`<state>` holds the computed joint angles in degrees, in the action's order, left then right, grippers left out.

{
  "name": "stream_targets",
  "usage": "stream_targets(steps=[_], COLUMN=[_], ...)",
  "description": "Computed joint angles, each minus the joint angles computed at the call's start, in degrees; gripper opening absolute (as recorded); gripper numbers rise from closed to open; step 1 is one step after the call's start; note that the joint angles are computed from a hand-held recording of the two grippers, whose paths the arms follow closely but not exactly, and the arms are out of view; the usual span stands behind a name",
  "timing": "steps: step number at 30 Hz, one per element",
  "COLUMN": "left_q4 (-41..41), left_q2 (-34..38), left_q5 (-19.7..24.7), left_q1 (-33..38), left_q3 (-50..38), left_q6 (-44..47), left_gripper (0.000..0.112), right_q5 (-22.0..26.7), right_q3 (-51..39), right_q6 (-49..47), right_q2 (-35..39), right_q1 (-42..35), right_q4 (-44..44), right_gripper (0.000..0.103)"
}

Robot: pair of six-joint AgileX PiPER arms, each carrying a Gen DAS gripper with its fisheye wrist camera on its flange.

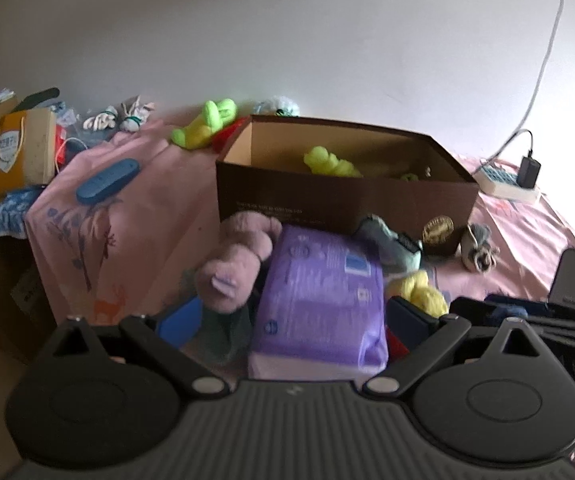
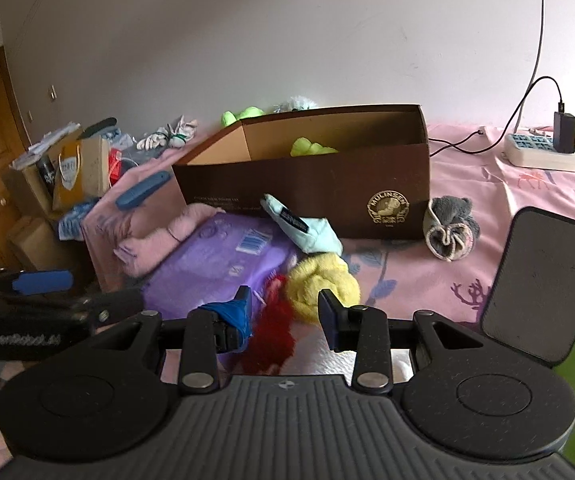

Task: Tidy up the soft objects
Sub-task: 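Bring both tools back from the box to the pile of soft items, then grasp the teal mesh scrunchie with left tool while right tool grasps the white bubble-mesh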

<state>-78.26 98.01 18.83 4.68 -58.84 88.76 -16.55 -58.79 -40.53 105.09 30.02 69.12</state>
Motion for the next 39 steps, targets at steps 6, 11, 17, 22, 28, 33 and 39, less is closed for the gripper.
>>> stream_targets(steps=[6, 11, 17, 22, 28, 33, 39], left_q4=[-11.39, -13.91, -11.84, -12.97, -10.09, -3.31, 3.25], left_q2=[-0.06, 1.18, 2.98, 4.02, 6.93, 12.47, 18.54], left_q5=[2.20, 4.40, 6.65, 8.03, 10.53, 16.48, 20.47], left_q1=[3.20, 6.62, 8.89, 9.02, 9.54, 12.11, 13.81], left_q3=[5.45, 6.79, 5.17, 4.10, 0.05, -7.80, -15.19], left_q6=[15.95, 19.61, 17.06, 18.47, 15.59, 2.46, -12.46], left_gripper=[0.099, 0.099, 0.099, 0.100, 0.101, 0.101, 0.077], right_q5=[-1.63, -6.56, -8.58, -7.58, -5.97, -6.70, -6.59], right_q3=[2.99, 5.60, 9.04, 11.23, 10.95, 11.14, 11.06], right_q6=[2.07, -3.45, -6.67, -0.78, 5.74, 6.29, 8.12], right_q2=[-0.98, -1.59, -2.15, -2.99, -2.63, -2.11, -1.68], right_q1=[0.48, 3.16, 4.00, 3.16, 2.00, 2.53, 2.15], right_q4=[-3.43, -1.71, -0.68, -3.74, -7.03, -8.14, -10.15], right_gripper=[0.020, 0.020, 0.020, 0.021, 0.022, 0.022, 0.023])
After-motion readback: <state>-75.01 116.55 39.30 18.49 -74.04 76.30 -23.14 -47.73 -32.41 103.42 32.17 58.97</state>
